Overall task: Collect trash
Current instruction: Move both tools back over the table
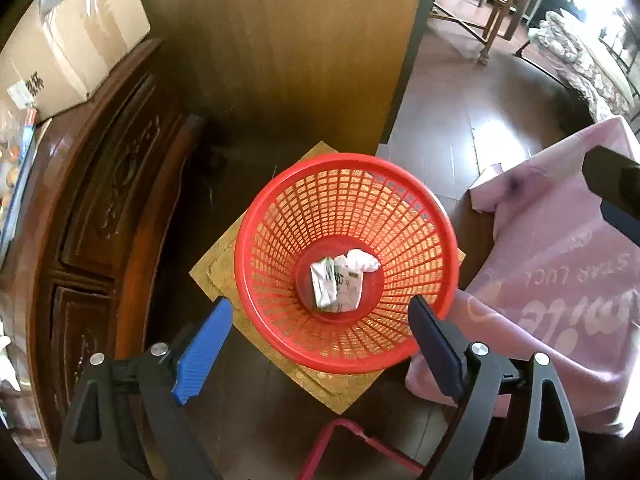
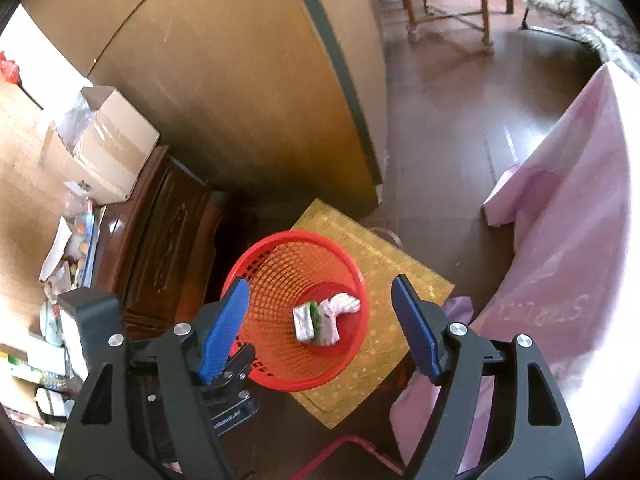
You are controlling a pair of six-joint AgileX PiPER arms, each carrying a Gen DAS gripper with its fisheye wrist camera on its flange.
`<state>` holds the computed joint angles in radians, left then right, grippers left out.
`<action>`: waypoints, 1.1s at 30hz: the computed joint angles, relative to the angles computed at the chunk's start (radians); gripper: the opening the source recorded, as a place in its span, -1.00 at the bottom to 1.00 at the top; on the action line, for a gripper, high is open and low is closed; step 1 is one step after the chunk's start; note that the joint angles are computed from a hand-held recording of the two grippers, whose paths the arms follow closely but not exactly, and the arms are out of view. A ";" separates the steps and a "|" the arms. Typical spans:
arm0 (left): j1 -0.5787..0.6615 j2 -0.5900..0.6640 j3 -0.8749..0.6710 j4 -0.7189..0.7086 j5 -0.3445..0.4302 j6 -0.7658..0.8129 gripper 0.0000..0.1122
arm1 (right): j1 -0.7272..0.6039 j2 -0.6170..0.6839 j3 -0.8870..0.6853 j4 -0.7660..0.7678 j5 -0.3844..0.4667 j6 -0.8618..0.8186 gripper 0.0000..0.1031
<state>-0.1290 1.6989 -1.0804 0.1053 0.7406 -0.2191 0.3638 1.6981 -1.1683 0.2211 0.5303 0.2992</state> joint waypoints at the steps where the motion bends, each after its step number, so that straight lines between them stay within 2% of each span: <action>1: -0.010 -0.008 -0.003 0.007 0.009 -0.008 0.58 | 0.002 -0.030 0.024 -0.038 -0.022 0.035 0.44; 5: -0.036 -0.034 -0.021 0.016 0.042 -0.020 0.58 | -0.015 -0.138 0.110 -0.050 -0.087 0.077 0.48; 8: -0.065 -0.061 -0.035 0.033 0.062 -0.042 0.59 | -0.036 -0.237 0.157 -0.092 -0.104 0.121 0.50; 12: -0.119 -0.087 -0.069 0.045 0.096 -0.074 0.60 | -0.061 -0.355 0.175 -0.230 -0.060 0.198 0.61; 15: -0.178 -0.100 -0.098 0.056 0.120 -0.105 0.63 | -0.121 -0.431 0.180 -0.215 -0.007 0.161 0.72; 18: -0.248 -0.103 -0.135 0.071 0.145 -0.138 0.65 | -0.223 -0.495 0.196 -0.094 0.042 0.024 0.79; 22: -0.339 -0.095 -0.192 0.096 0.172 -0.182 0.68 | -0.358 -0.576 0.234 -0.024 0.110 -0.105 0.84; 28: -0.474 -0.049 -0.305 0.141 0.214 -0.254 0.69 | -0.680 -0.663 0.267 0.160 0.239 -0.456 0.85; 33: -0.584 0.020 -0.418 0.171 0.251 -0.293 0.70 | -1.010 -0.655 0.245 0.330 0.331 -0.760 0.85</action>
